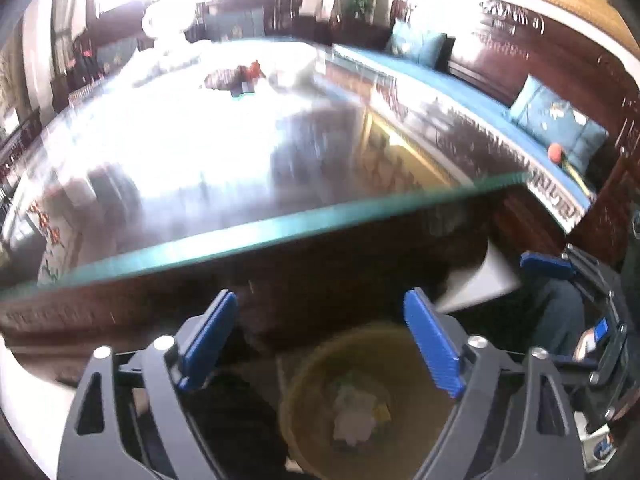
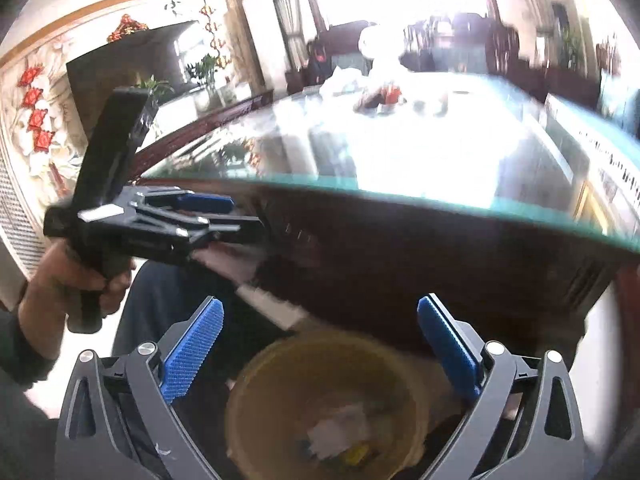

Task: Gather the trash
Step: 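Grasp the brown cloth with the left gripper while the right gripper grasps the white foam block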

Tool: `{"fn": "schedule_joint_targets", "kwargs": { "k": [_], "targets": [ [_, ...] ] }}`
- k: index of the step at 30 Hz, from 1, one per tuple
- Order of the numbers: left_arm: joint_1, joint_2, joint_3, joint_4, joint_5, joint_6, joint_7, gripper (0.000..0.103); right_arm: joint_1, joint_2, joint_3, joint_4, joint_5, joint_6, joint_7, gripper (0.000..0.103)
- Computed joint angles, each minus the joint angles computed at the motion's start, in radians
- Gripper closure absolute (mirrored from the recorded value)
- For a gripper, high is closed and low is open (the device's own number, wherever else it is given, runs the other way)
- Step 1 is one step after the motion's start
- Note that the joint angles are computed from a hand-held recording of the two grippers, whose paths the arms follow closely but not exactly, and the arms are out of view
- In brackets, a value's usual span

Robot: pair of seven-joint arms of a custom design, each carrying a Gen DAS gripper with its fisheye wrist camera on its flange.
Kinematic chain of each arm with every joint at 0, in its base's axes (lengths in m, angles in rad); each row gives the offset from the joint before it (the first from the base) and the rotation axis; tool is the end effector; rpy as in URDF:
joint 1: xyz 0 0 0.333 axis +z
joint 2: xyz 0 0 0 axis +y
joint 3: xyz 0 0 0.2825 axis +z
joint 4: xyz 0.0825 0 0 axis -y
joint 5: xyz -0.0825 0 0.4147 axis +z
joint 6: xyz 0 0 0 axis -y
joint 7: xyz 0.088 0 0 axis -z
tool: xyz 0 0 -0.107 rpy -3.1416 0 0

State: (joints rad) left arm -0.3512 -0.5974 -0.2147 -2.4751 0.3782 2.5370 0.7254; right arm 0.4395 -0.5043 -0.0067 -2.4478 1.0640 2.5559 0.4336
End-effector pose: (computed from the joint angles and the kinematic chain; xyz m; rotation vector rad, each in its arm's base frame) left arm 0.3886 -0.2597 0.5280 -1.8329 1.7738 -0.7793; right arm 0.4436 0.1911 0.5022 -2.0135 0.7821 -0.1688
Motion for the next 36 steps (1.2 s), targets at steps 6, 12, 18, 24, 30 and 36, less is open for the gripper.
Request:
{"fn": "schedule_joint_targets", "kwargs": {
  "k": [6, 12, 18, 24, 30, 36],
  "targets": [
    [0.133, 0.084, -0.036, 0.151, 0.153, 0.049, -0.060, 0.004, 0.026, 0.106, -0.016, 0.140, 0.106, 0.065, -0.068, 0.009],
    [0.207, 0.265, -0.010, 0.336, 0.217, 0.048, -0.068, 0.004, -0.036, 0.322, 0.015, 0.398, 0.074, 0.036, 0.060, 0.009],
    [0.223, 0.444, 0.041, 0.500, 0.134, 0.014, 0.008, 0.004, -0.084, 0.532, 0.075, 0.641, -0.075, 0.078, 0.190, 0.008],
    [0.247, 0.613, 0.063, 0.665, 0.068, -0.014, 0.112, 0.004, -0.140, 0.752, 0.110, 0.923, -0.163, -0.066, 0.367, 0.008],
    [0.260, 0.752, 0.072, 0.835, 0.081, -0.098, 0.189, 0.004, -0.160, 0.926, 0.140, 1.157, -0.271, -0.133, 0.493, 0.008],
    [0.282, 0.860, 0.072, 0.962, 0.001, -0.135, 0.276, 0.009, -0.164, 1.055, 0.164, 1.345, -0.352, -0.199, 0.542, 0.008]
  ]
}}
